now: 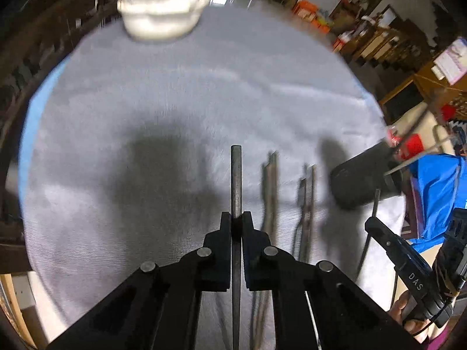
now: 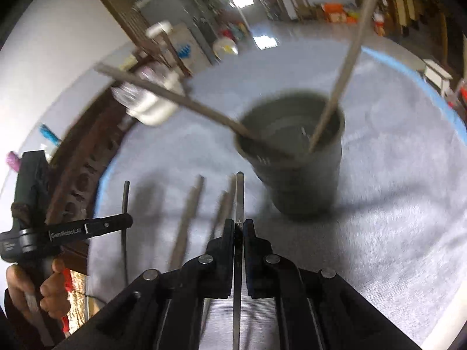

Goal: Organize utensils

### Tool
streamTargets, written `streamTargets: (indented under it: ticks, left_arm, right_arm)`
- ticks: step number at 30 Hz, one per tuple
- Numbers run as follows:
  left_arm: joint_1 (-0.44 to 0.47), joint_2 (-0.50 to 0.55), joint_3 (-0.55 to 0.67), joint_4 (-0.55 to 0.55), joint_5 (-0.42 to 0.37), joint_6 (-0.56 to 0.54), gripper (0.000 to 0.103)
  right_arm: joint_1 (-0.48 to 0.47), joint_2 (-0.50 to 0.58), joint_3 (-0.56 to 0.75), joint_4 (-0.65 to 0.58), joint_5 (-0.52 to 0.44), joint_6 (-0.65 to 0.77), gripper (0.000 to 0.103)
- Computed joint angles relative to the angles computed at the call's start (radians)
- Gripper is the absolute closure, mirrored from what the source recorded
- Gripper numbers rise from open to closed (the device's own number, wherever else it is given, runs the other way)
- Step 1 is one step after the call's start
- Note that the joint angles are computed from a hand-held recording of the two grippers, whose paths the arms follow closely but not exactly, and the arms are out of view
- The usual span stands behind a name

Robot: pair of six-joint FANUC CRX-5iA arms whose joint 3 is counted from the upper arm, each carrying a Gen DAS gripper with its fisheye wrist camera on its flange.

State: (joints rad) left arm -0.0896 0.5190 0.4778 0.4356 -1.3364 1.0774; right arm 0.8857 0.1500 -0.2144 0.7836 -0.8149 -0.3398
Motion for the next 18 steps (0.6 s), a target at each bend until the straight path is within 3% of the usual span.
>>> streamTargets:
  ticks: [7, 9, 11, 14, 18]
  left_arm:
    - [0.029, -0.166, -0.165, 0.156, 0.149, -0.134, 0.096]
    - [0.032, -0.189, -0.176, 0.172, 0.170, -0.153, 0.096]
    - [0.036, -0.206, -0.200, 0.196, 0.180, -0.177, 0.096]
    - [0.038, -0.225, -0.232, 0.209, 0.201, -0.198, 0.096]
    - [0.043, -0.232, -0.249, 0.219, 0.218, -0.214, 0.096]
  right_arm:
    - [0.040, -0.062, -0.074, 0.284, -0.010, -0.149, 0.096]
    - [0.048, -0.034, -0.014, 0.203, -0.049, -0.045, 0.096]
    - [0.038, -0.036, -0.010, 0.147, -0.009, -0.022, 0.096]
    - [0.011, -0.015, 0.038, -0.050, 0.042, 0.093, 0.095]
    - [0.001, 0.033, 0.096, -0.200, 0.002, 0.225, 0.094]
